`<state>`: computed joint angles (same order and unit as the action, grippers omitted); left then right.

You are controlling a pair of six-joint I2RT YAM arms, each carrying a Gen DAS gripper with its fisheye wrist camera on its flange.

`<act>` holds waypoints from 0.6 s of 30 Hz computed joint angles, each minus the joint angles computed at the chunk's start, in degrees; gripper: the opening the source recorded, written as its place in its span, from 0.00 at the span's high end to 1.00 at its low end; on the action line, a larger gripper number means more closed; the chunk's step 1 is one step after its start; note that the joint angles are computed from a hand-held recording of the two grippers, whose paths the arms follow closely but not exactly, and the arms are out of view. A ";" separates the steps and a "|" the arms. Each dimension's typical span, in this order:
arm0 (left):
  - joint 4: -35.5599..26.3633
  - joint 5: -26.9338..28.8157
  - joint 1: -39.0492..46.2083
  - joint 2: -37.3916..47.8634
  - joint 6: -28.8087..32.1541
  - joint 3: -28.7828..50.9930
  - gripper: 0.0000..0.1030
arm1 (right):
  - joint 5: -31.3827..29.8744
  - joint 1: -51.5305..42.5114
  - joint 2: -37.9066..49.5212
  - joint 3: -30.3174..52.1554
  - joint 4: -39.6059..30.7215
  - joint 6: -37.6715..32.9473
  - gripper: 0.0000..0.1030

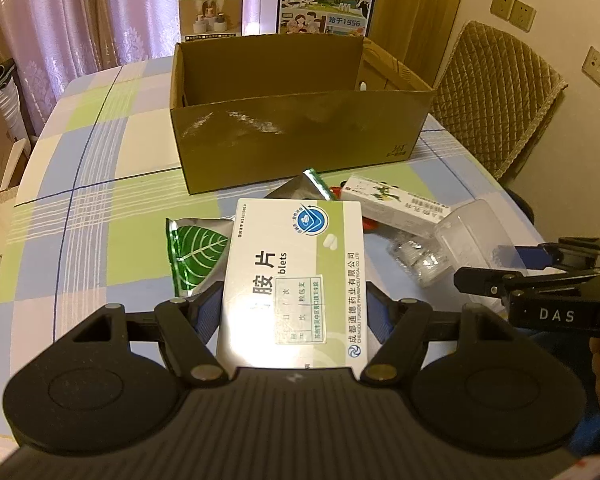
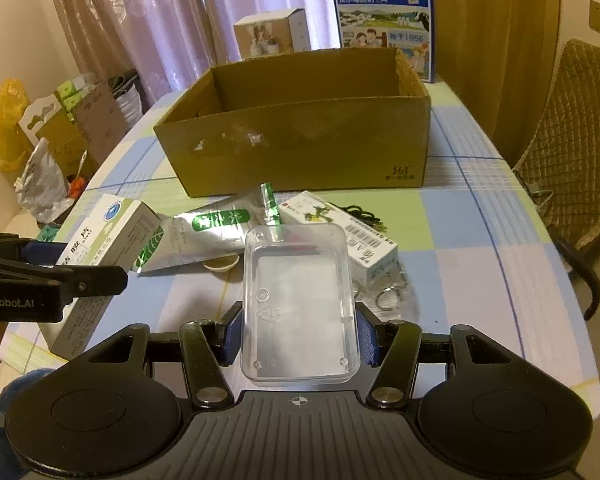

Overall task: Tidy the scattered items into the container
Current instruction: 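Lift and carry the white box and clear tray over the cardboard box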

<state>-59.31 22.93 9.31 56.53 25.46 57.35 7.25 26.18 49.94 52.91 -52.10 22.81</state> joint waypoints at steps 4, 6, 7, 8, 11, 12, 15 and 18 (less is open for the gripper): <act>-0.86 -0.29 -0.60 -0.60 0.08 0.20 0.35 | -0.24 -1.16 -0.93 0.64 -1.39 -1.24 0.49; -1.07 -0.56 -1.07 -0.55 -0.24 0.44 0.35 | -0.88 -2.35 -1.06 0.85 -1.49 -1.53 0.49; -1.07 -0.63 -1.23 -0.54 -0.39 0.50 0.35 | -1.45 -3.03 -0.93 1.04 -1.48 -1.91 0.49; -0.94 -0.64 -1.31 -0.52 -0.46 0.49 0.35 | -1.80 -3.51 -0.76 1.31 -1.47 -2.37 0.49; -0.30 -0.94 -2.11 0.14 -1.21 1.17 0.35 | -2.61 -5.11 0.13 2.47 -1.15 -4.15 0.49; -0.03 -1.13 -2.47 0.48 -1.49 1.54 0.35 | -2.99 -5.90 0.67 3.08 -0.91 -4.94 0.49; 1.30 -2.38 -4.46 2.31 -2.73 3.27 0.35 | -4.69 -8.94 2.82 5.30 -0.03 -7.81 0.49; 2.89 -3.37 -6.47 5.14 -4.19 6.01 0.35 | -6.26 -12.17 6.03 8.69 1.03 -11.01 0.49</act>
